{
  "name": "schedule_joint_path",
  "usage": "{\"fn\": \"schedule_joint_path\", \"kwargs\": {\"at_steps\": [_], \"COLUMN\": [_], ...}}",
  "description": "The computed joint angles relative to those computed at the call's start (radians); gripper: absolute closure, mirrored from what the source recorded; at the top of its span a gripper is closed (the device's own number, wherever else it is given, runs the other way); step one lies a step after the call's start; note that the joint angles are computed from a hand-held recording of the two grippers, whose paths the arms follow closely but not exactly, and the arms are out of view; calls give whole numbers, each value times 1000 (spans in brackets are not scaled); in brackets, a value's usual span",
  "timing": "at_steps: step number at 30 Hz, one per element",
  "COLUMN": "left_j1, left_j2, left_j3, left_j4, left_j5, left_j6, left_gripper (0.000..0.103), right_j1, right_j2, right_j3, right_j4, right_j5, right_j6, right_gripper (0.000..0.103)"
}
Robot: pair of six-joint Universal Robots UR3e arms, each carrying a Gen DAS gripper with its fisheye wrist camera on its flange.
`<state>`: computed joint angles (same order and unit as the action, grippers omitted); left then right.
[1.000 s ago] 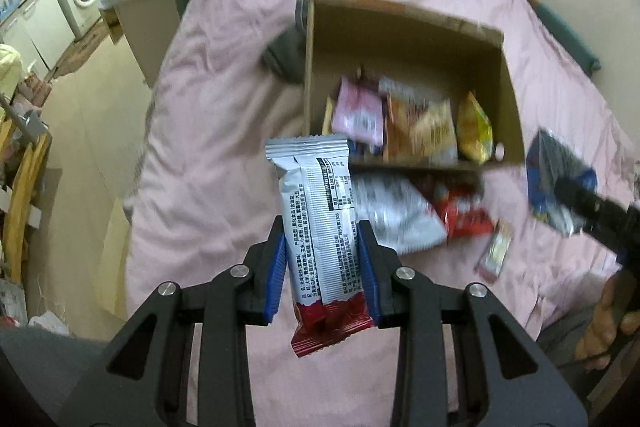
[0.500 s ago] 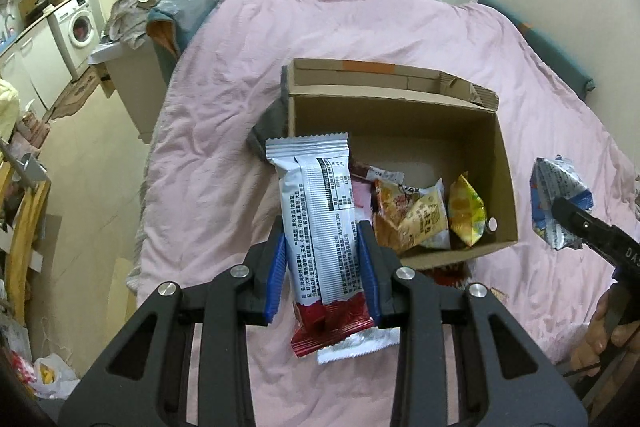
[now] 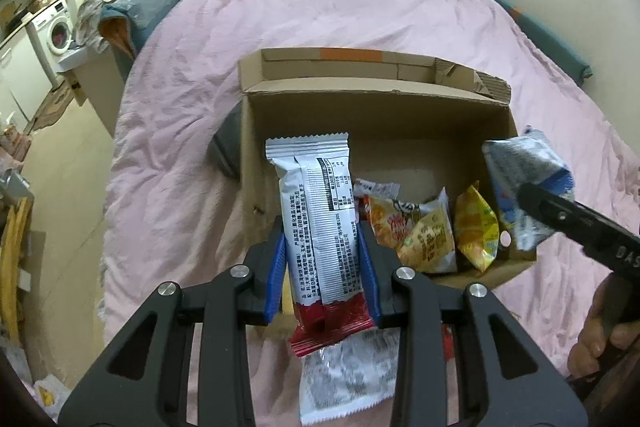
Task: Organize snacks
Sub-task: 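Carry the blue-and-white bag and white-and-red bar into the box and open both tools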
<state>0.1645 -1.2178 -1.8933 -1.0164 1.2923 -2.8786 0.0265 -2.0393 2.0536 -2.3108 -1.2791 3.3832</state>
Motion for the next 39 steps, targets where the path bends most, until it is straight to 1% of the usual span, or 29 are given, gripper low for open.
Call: {"fn": "schedule_joint_path", "kwargs": {"at_steps": [2, 6, 9, 14, 18, 24, 25, 26, 28, 30, 31, 32, 33, 34, 35, 37, 39], "left_j1": [-15, -40, -73, -66, -55, -50, -48, -46, -42, -39, -35, -30, -25, -19, -16, -11, -10], "left_j2": [-18, -62, -101, -129, -135, -147, -147, -146, -140, -134, -131, -127, -121, -116, -110, -106, -107], "left_j3": [-33, -53, -57, -45, -42, -20, -18, -17, -24, -27, -27, -27, -32, -35, -39, -41, -40], "left_j4": [67, 127, 185, 181, 165, 143, 139, 137, 148, 149, 142, 138, 140, 142, 147, 148, 144], "left_j5": [9, 5, 34, 17, 6, 0, -1, -2, -5, -4, -10, -16, -20, -24, -25, -28, -27], "left_j6": [1, 6, 5, -8, -20, -32, -35, -38, -43, -44, -42, -42, -45, -47, -52, -54, -51], "left_gripper": [74, 74, 74, 73, 73, 73, 71, 65, 58, 54, 47, 38, 33, 25, 20, 19, 19], "right_j1": [26, 57, 77, 57, 42, 0, -4, -12, -27, -34, -32, -33, -37, -39, -45, -48, -48], "right_j2": [63, 174, 237, 265, 248, 213, 208, 203, 190, 187, 188, 185, 179, 172, 164, 157, 150], "right_j3": [-14, -36, -54, -47, -31, -1, 3, 7, 16, 19, 18, 20, 25, 28, 34, 33, 31], "right_j4": [-40, -112, -147, -148, -149, -165, -167, -167, -164, -171, -176, -180, -186, -190, -197, -197, -193], "right_j5": [-20, -38, -49, -23, -8, 31, 34, 43, 59, 68, 70, 75, 82, 85, 94, 96, 94], "right_j6": [2, 3, 2, 5, 9, 20, 24, 25, 29, 35, 39, 39, 39, 40, 40, 41, 34], "right_gripper": [34, 34, 34, 34, 32, 32, 32, 32, 31, 31, 30, 28, 26, 23, 18, 12, 12]}}
